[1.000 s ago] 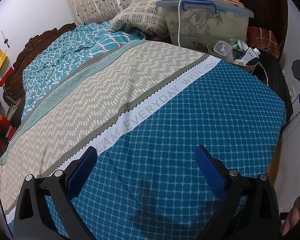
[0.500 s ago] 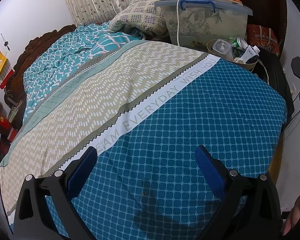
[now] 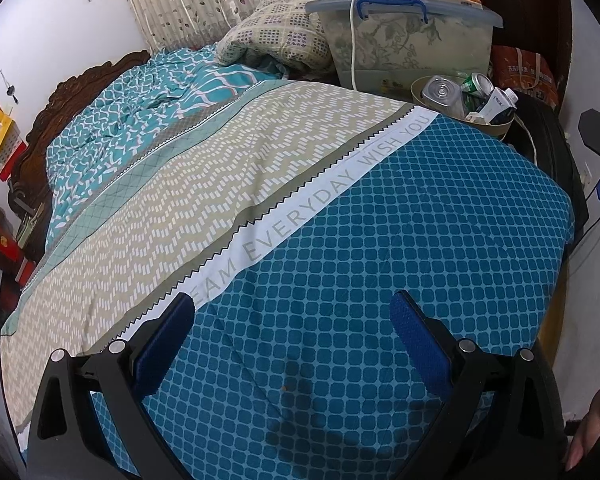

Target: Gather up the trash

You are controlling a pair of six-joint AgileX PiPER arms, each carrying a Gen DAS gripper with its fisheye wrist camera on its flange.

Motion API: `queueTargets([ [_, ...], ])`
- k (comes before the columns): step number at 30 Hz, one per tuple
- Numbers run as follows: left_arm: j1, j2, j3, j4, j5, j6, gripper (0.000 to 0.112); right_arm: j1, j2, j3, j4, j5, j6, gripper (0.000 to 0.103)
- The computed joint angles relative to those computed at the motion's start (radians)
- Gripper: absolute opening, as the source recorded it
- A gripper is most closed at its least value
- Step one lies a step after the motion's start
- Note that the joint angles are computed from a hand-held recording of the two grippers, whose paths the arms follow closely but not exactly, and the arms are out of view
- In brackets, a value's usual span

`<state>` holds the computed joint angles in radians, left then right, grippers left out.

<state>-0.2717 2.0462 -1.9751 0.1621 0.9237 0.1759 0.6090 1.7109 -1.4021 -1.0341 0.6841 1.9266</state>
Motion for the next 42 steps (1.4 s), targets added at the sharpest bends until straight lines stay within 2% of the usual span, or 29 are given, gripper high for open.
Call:
queueTargets([
  [42, -0.006, -0.006, 0.019, 0.008, -0.012, 0.019, 0.094, -0.004, -0.004, 0.017, -0.013, -0.009, 0.018, 0.100],
])
